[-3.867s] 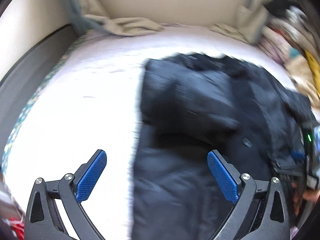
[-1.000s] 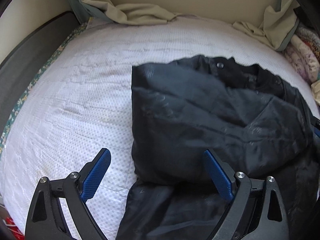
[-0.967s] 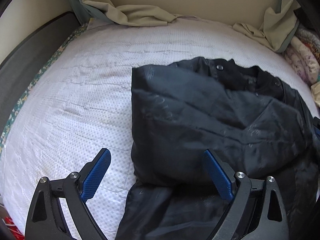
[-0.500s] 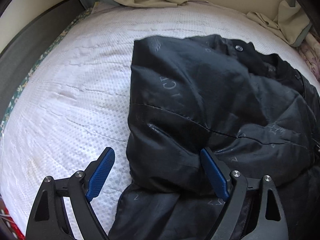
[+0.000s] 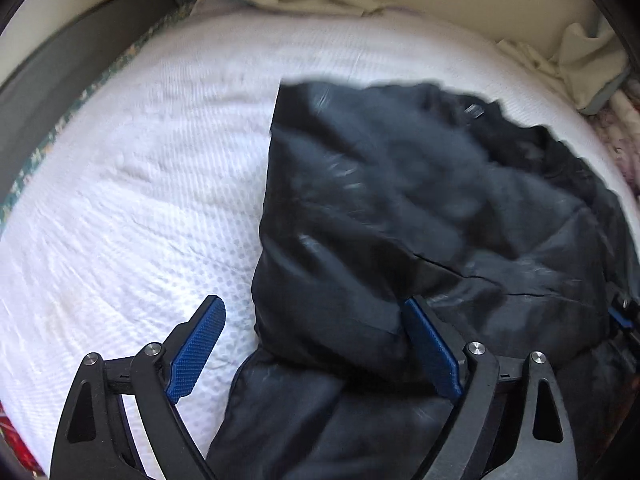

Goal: Fold large clothes

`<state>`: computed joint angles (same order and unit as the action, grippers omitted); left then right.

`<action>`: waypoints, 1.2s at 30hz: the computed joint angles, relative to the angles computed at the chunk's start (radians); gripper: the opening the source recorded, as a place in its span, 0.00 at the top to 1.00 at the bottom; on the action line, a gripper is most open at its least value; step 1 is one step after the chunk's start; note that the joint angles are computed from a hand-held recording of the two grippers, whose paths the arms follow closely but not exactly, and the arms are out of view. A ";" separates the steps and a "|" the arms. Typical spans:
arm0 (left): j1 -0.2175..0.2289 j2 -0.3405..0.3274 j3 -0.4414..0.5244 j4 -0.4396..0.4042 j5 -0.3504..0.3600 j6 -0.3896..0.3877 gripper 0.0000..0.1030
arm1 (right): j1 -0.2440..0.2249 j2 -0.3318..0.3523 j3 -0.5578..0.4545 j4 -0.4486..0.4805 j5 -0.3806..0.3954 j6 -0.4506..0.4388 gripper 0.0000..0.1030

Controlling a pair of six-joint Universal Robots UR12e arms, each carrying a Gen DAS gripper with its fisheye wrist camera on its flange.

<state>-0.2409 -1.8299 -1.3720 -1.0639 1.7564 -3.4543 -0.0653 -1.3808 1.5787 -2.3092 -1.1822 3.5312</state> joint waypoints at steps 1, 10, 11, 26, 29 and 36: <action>-0.003 0.015 -0.009 0.027 -0.008 0.015 0.09 | -0.005 -0.008 0.003 -0.020 0.006 0.022 0.63; -0.009 0.108 -0.081 0.185 -0.028 0.113 0.01 | -0.037 -0.123 0.043 -0.015 -0.114 0.020 0.42; -0.012 0.114 -0.082 0.188 -0.030 0.115 0.01 | -0.050 -0.143 0.056 -0.007 -0.115 0.023 0.42; -0.022 0.155 -0.101 0.220 -0.106 0.119 0.01 | -0.503 -0.511 0.374 0.128 -0.061 0.556 0.41; -0.030 0.148 -0.094 0.216 -0.108 0.114 0.01 | -0.590 -0.567 0.449 0.166 0.007 0.693 0.41; -0.048 0.131 -0.078 0.205 -0.102 0.124 0.01 | -0.648 -0.584 0.573 -0.030 0.122 0.820 0.34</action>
<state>-0.2885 -1.6991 -1.4498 -0.8591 1.6549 -3.3308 -0.7134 -1.9645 2.1515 -2.3390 -1.0607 4.3511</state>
